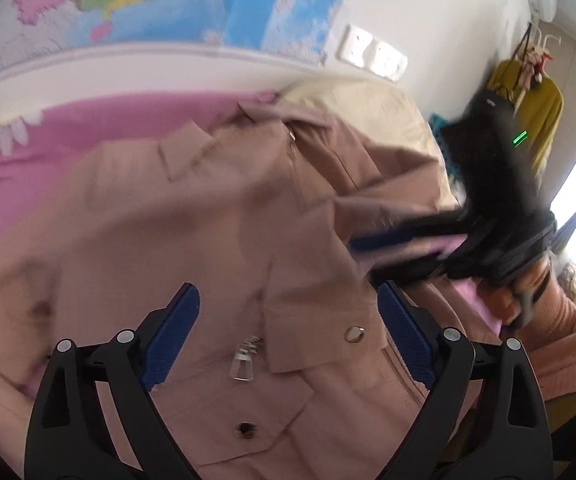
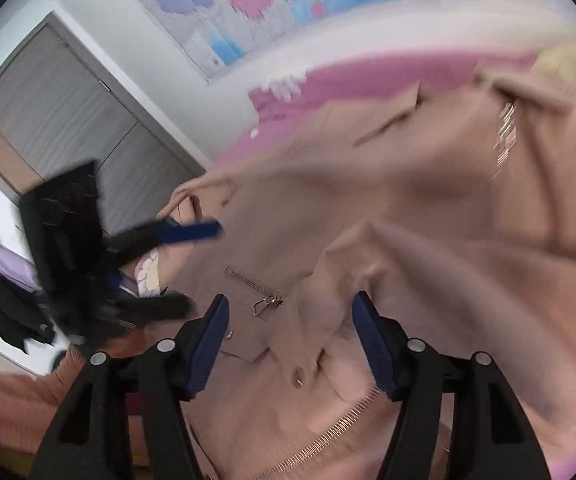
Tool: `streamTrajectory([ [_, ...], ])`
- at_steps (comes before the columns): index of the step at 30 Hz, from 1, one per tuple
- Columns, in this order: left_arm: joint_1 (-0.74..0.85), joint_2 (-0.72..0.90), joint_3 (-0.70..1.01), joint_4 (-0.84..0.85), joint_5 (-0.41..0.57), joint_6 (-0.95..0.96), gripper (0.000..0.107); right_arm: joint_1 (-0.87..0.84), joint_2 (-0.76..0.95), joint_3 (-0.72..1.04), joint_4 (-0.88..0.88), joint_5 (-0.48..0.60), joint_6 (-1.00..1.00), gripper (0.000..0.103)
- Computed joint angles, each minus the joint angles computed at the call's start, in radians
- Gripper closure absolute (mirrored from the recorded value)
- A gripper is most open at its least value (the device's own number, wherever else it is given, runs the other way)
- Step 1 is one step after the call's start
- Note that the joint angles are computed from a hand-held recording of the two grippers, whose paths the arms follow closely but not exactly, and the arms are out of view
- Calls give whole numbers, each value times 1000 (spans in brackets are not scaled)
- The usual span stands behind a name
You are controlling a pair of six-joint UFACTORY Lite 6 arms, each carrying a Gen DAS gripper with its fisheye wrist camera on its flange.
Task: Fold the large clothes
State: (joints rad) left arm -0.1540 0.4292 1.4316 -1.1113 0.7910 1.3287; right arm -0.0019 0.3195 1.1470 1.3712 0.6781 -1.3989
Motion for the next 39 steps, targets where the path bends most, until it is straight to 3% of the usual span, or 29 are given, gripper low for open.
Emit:
streamTrajectory([
  [5, -119, 76, 51, 34, -46, -41, 15, -245, -327, -212, 77, 36, -139, 32],
  [8, -188, 122, 109, 72, -78, -91, 13, -411, -292, -147, 58, 86, -77, 32],
  [11, -259, 156, 150, 165, -180, -179, 13, -468, -181, -44, 15, 41, -14, 32],
  [12, -276, 163, 156, 208, -215, -215, 18, -470, -106, 16, 4, 29, 13, 32],
  [13, -295, 187, 185, 282, -241, -285, 35, -474, -50, 65, -6, 23, 45, 32],
  [16, -281, 282, 308, 381, -169, -426, 68, -476, 126, 215, -39, 40, 123, 33],
  [19, -215, 276, 321, 297, -112, -382, 86, -474, 250, 355, -120, 67, 235, 37],
  [20, -191, 273, 328, 271, -87, -371, 87, -461, 302, 416, -157, 67, 290, 41],
  [22, -128, 265, 353, 215, -33, -347, 92, -450, 353, 479, -207, 93, 335, 65],
  [23, -104, 267, 372, 202, -10, -346, 93, -444, 375, 507, -205, 115, 336, 86],
  [24, -83, 268, 389, 195, 5, -356, 95, -443, 367, 499, -185, 131, 316, 99],
  [27, -12, 274, 438, 196, 21, -390, 96, -433, 270, 423, -110, 109, 243, 99],
  [30, 39, 287, 470, 193, 3, -388, 96, -425, 204, 393, -67, 82, 228, 99],
  [32, 33, 295, 482, 254, -59, -401, 86, -366, 205, 424, -156, -29, 303, 99],
  [34, -5, 304, 473, 426, -178, -507, 64, -334, 270, 506, -258, -59, 414, 98],
  [36, -10, 353, 526, 460, -130, -527, 63, -331, 350, 596, -330, -55, 526, 97],
  [37, 1, 380, 552, 427, -75, -495, 57, -334, 377, 624, -358, -71, 571, 94],
  [38, 9, 405, 583, 421, -38, -492, 50, -343, 393, 639, -372, -78, 602, 88],
  [39, 11, 424, 602, 428, -8, -500, 29, -358, 404, 648, -347, -56, 592, 74],
])
